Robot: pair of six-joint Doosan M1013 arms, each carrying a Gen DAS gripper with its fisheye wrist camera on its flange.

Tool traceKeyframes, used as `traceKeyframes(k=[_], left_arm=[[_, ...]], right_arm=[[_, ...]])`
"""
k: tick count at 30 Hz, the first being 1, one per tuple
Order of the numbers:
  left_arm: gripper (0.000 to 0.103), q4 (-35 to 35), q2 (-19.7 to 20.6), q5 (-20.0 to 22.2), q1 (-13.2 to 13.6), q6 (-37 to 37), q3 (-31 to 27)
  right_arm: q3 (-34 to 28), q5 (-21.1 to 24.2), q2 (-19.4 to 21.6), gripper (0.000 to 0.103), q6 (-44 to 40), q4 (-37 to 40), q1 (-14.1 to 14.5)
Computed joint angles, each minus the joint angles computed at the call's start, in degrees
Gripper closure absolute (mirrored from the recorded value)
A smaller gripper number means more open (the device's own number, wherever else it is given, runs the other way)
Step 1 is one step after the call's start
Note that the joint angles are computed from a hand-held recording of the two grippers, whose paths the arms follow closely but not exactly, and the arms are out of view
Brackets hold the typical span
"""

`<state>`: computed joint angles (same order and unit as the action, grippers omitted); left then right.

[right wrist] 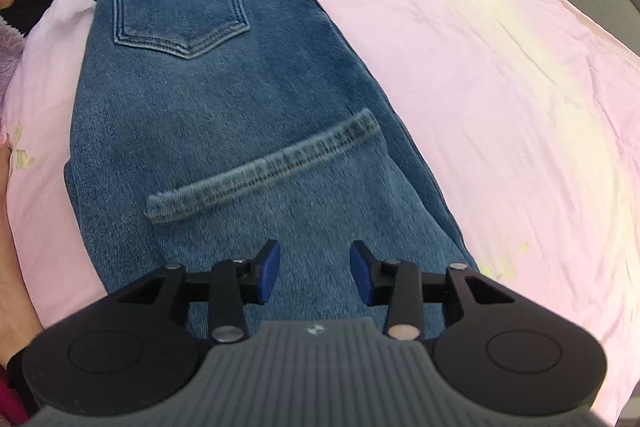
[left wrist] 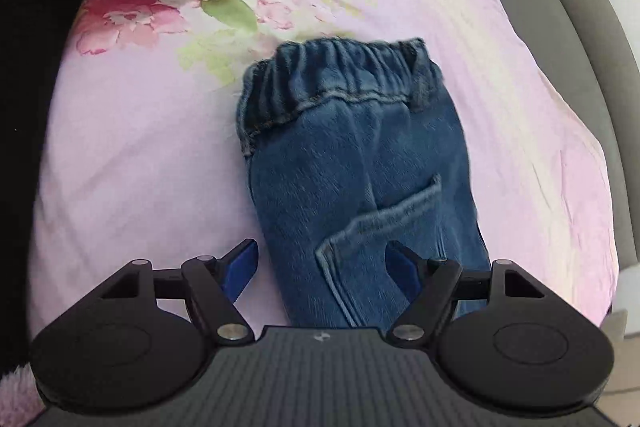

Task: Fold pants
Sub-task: 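Grasp the elastic waistband with the left gripper and lift it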

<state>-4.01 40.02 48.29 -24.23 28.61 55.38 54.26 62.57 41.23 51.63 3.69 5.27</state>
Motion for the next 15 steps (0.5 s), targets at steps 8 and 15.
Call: traceKeyframes(k=[8,15], left_arm=[[0.021,5.8,0.8,-4.5,0.4,-6.3,0.6],[0.032,5.4,2.0,-6.2,0.8,-3.0,-0.2]], right_arm=[[-11.6,10.4,7.7,0.066,-5.7,-1.4,1.7],[-19.9,19.1,12.5,0.064,-4.6,-1.5,1.8]])
